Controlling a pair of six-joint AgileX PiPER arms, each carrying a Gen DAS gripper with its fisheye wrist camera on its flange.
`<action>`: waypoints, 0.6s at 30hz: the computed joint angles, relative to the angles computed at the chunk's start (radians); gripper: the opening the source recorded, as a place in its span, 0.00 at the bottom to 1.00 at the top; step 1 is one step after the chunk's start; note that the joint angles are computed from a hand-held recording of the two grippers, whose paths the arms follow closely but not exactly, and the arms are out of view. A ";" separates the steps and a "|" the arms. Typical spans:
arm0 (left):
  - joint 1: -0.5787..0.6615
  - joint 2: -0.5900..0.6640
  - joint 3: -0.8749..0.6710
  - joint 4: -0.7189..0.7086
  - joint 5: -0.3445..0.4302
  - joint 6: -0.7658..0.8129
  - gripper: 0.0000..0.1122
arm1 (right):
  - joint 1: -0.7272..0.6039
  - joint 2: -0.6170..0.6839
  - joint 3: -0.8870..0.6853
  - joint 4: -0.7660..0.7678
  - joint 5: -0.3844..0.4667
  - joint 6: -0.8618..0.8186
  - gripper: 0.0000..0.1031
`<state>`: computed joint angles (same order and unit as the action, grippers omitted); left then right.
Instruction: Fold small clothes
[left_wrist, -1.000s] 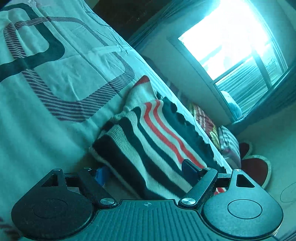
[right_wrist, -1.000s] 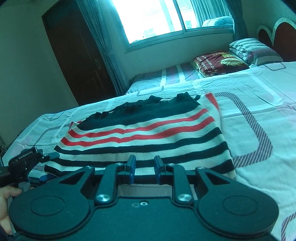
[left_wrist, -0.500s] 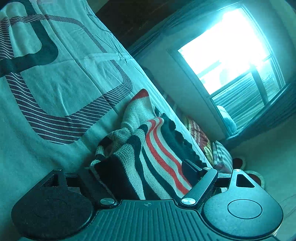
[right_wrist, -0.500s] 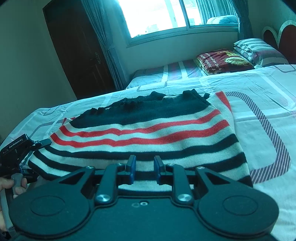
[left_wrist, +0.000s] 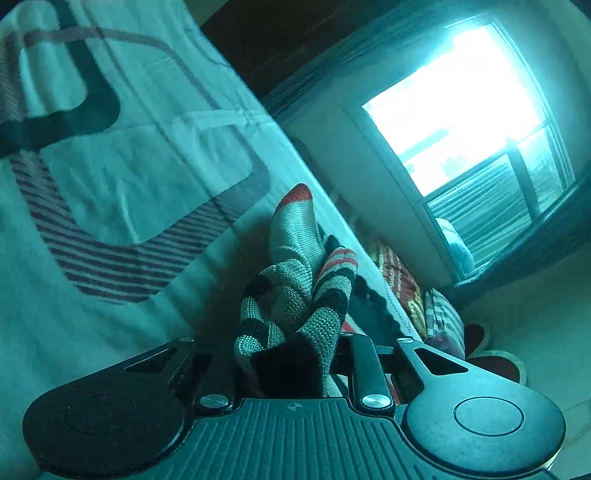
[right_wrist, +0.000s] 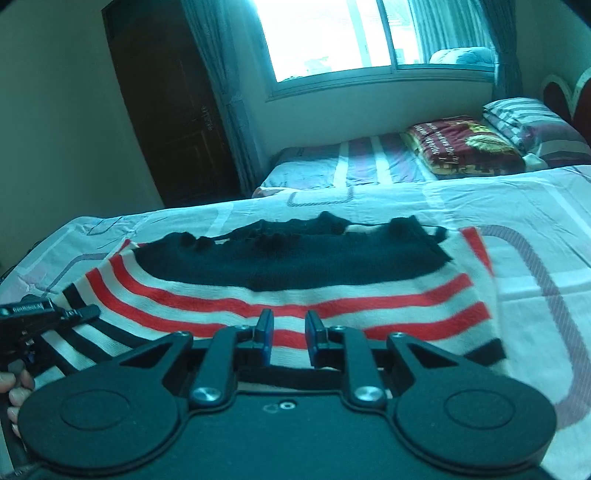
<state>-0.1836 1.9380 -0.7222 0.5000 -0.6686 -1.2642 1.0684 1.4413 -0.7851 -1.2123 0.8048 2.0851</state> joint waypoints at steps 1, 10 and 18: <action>0.011 0.027 0.000 0.013 -0.025 -0.029 0.17 | -0.014 0.035 -0.019 -0.003 -0.031 -0.020 0.19; 0.066 0.092 -0.030 0.132 -0.115 -0.091 0.17 | 0.006 0.215 -0.082 -0.023 -0.002 -0.143 0.13; 0.130 0.166 -0.022 0.182 -0.308 -0.173 0.17 | 0.079 0.295 -0.110 -0.066 0.125 -0.135 0.14</action>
<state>-0.0540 2.1036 -0.7443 0.6818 -0.9763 -1.4376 1.1478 1.7366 -0.8955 -1.2786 0.9294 1.9502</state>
